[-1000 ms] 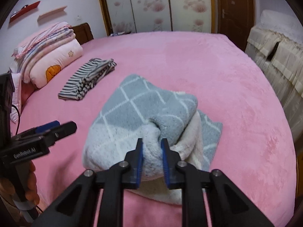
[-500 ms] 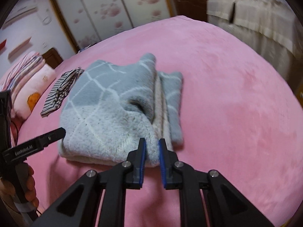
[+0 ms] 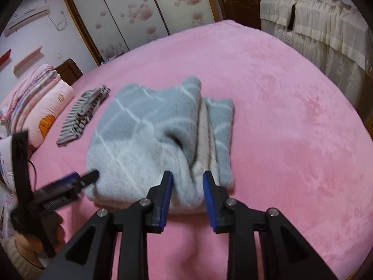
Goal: Fold small clothes
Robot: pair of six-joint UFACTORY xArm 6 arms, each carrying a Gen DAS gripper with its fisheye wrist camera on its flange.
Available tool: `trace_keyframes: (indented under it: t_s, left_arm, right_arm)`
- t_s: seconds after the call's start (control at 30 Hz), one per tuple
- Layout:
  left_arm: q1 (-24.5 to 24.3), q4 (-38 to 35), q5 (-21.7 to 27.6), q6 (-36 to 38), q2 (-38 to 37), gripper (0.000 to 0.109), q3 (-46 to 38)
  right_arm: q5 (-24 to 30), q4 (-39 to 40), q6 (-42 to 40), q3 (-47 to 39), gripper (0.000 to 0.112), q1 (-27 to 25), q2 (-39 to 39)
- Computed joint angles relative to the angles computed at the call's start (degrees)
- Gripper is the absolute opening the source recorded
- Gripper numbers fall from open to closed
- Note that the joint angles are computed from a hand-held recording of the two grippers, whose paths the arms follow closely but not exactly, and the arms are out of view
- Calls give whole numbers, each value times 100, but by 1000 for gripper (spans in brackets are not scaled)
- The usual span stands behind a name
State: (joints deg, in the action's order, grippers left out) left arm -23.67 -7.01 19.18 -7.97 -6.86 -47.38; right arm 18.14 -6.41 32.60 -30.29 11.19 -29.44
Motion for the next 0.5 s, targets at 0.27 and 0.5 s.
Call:
trace_keyframes:
  t_s: [0.27,0.5]
  left_arm:
    - [-99,-235,-91,201,14,91,73]
    - [-221,-292,-129,380,11,91,118]
  right_arm:
    - [161,1058,-971,-1437,44,-377,1511]
    - [416,1204,-1015,-2222,42,-454,2562]
